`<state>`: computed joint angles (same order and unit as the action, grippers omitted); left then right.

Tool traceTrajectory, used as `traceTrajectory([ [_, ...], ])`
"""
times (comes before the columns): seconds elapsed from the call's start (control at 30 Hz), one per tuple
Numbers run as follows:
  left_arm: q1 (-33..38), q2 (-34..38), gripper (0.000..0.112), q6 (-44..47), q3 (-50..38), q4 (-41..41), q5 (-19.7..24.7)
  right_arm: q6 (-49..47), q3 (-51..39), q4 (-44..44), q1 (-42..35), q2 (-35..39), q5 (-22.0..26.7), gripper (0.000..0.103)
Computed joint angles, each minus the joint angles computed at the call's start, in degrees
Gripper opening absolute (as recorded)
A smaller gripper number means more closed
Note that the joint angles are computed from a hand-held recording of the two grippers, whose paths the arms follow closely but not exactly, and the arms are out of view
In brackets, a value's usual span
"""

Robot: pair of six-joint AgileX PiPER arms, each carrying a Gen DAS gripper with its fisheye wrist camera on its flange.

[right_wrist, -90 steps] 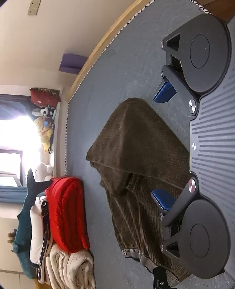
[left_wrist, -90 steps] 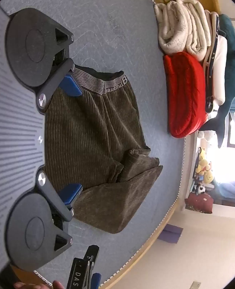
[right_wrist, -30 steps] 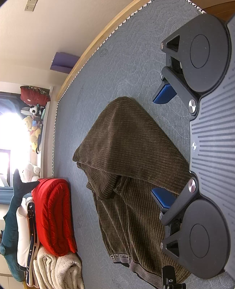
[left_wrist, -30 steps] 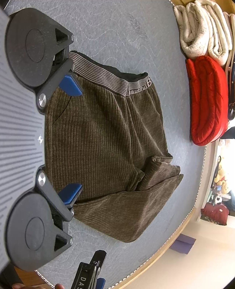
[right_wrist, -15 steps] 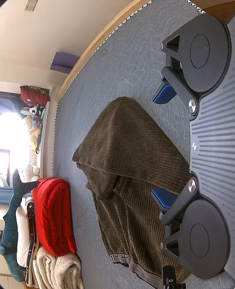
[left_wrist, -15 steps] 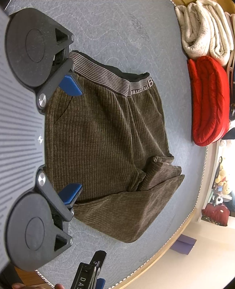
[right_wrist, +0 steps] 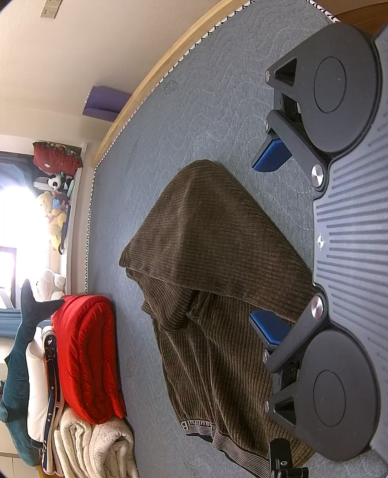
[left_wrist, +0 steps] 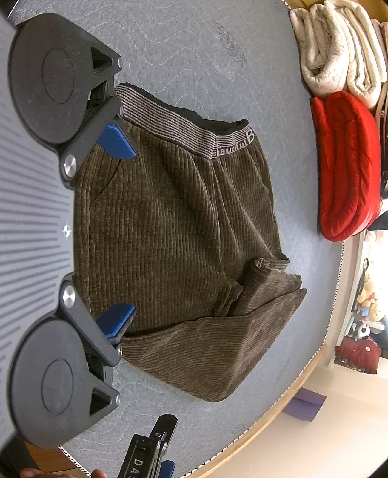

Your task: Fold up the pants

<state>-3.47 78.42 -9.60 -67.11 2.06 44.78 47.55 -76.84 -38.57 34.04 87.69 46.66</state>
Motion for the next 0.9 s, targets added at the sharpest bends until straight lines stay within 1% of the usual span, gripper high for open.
traceTrajectory([
  [0.33, 0.33, 0.00, 0.103, 0.29, 0.03, -0.38, 0.17, 0.24, 0.55, -0.26, -0.12, -0.07, -0.56, 0.099],
  [0.43, 0.73, -0.98, 0.103, 1.01, 1.05, -1.49, -1.01, 0.61, 1.24, -0.72, -0.16, -0.32, -1.19, 0.097],
  [0.5, -0.09, -2.52, 0.103, -0.16, 2.96, 0.21, -3.56, 0.91, 1.60, -1.20, -0.02, -0.41, -1.51, 0.089],
  [0.53, -0.47, -3.49, 0.103, -0.49, 4.08, 1.12, -5.44, 1.07, 1.63, -1.39, 0.12, -0.41, -1.47, 0.087],
  [0.57, -0.74, -4.82, 0.103, -0.41, 5.52, 1.77, -7.93, 1.17, 1.59, -1.52, 0.23, -0.40, -1.42, 0.083],
  [0.6, -0.87, -5.68, 0.103, 0.07, 6.17, 1.94, -9.39, 1.23, 1.57, -1.60, 0.39, -0.51, -1.33, 0.079],
  [0.63, -0.82, -6.35, 0.100, 1.15, 6.26, 1.62, -10.26, 1.29, 1.59, -1.68, 0.58, -0.73, -1.26, 0.076],
  [0.7, -0.32, -7.20, 0.094, 3.56, 5.43, 0.84, -11.48, 1.77, 1.94, -1.87, 0.67, -1.11, -2.22, 0.064],
  [0.73, 0.56, -7.02, 0.091, 5.66, 4.04, -0.80, -10.89, 1.84, 2.24, -1.72, 0.62, -1.40, -3.22, 0.062],
  [0.8, 4.44, -5.19, 0.086, 13.85, -0.67, -9.40, -7.19, 1.76, 2.21, -1.35, 0.86, -1.42, -4.62, 0.060],
  [0.87, 8.73, -1.95, 0.082, 20.58, -6.83, -16.71, -1.96, 1.01, 1.73, -0.78, 1.41, -1.05, -5.98, 0.060],
  [0.9, 11.54, 0.41, 0.079, 24.92, -10.81, -21.27, 1.82, 0.73, 1.58, -0.83, 1.85, -0.86, -6.77, 0.060],
])
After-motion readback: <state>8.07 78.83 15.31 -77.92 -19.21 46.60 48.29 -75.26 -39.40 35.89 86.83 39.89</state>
